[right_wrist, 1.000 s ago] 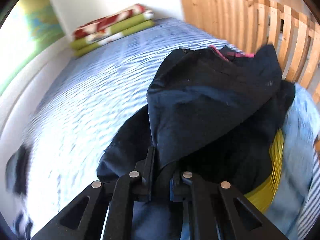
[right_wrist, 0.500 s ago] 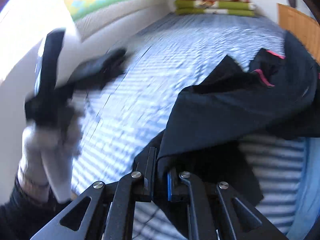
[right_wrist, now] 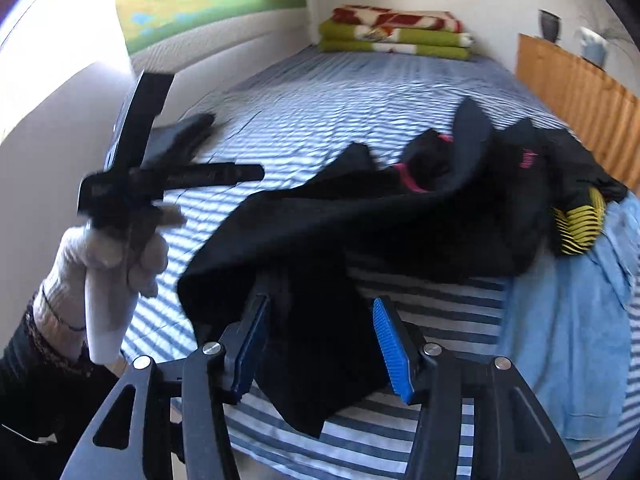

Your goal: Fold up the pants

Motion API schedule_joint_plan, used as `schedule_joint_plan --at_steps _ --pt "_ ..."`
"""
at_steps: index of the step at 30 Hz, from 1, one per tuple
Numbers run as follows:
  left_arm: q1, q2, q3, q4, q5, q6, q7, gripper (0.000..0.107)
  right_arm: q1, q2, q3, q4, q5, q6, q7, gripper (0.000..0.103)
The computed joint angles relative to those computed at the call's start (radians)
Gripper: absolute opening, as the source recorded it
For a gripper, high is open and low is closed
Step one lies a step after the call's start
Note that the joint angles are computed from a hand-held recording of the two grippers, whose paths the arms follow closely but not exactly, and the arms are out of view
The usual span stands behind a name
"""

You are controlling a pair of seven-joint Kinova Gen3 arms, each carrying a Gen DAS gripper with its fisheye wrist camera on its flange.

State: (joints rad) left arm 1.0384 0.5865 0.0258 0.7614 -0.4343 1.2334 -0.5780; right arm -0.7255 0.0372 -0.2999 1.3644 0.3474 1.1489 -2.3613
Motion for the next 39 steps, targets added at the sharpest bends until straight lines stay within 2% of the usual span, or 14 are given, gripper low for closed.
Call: schedule_joint_plan --at_steps 5,7,9,12,16,20,23,26,30,32,34,35,36,39 --pt "-0.061 0.134 0.115 -0.199 0.052 0.053 -0.075 0.100 0.030 -0.057 0.009 0.045 0.070 0.032 -0.072 0.050" --pt "-0.070 0.175 0.142 -0.232 0.053 0.083 -0.100 0.076 0.085 -0.088 0.024 0.071 0.040 -0.006 -0.094 0.050" --pt "-0.089 0.167 0.135 -0.191 0.115 0.057 -0.106 0.037 0.145 -0.085 0.029 0.067 0.012 -0.016 -0.104 0.050" --pt "-0.065 0.086 0.041 -0.053 0.195 -0.043 -0.087 0.012 0.184 -0.062 0.050 0.035 -0.022 -0.003 -0.101 0.050" --pt "0.060 -0.020 -0.108 0.086 0.099 -0.055 -0.022 0.000 0.209 -0.014 0.078 -0.014 -0.051 0.020 -0.055 0.050" --pt "0.200 -0.142 -0.260 0.264 -0.016 -0.035 0.140 0.000 0.199 0.042 0.092 -0.068 -0.046 0.012 -0.006 0.050" --pt "0.163 -0.230 -0.235 0.400 -0.016 -0.064 0.215 0.000 0.159 0.112 0.127 -0.154 -0.026 0.033 0.067 0.050" --pt "0.092 -0.272 -0.187 0.465 0.032 -0.141 0.241 0.003 0.253 0.188 0.056 -0.263 -0.109 0.046 0.105 0.050" --pt "0.039 -0.231 -0.084 0.386 -0.005 -0.157 0.163 0.050 0.340 0.309 -0.009 -0.420 -0.259 0.103 0.095 0.069" --pt "0.036 -0.211 -0.067 0.358 -0.012 -0.180 0.130 0.055 0.275 0.384 0.064 -0.505 -0.289 0.184 0.118 0.070" --pt "0.018 -0.183 -0.047 0.317 0.007 -0.194 0.099 0.058 0.193 0.420 0.155 -0.533 -0.313 0.240 0.143 0.056" --pt "0.009 -0.173 -0.035 0.302 0.012 -0.200 0.092 0.061 0.175 0.419 0.183 -0.519 -0.334 0.244 0.155 0.025" --pt "-0.007 -0.158 -0.019 0.279 0.026 -0.198 0.074 0.064 0.170 0.410 0.191 -0.486 -0.361 0.240 0.162 0.006" --pt "-0.028 -0.112 -0.015 0.218 0.081 -0.202 0.041 0.064 0.174 0.337 0.164 -0.347 -0.372 0.196 0.136 0.005"
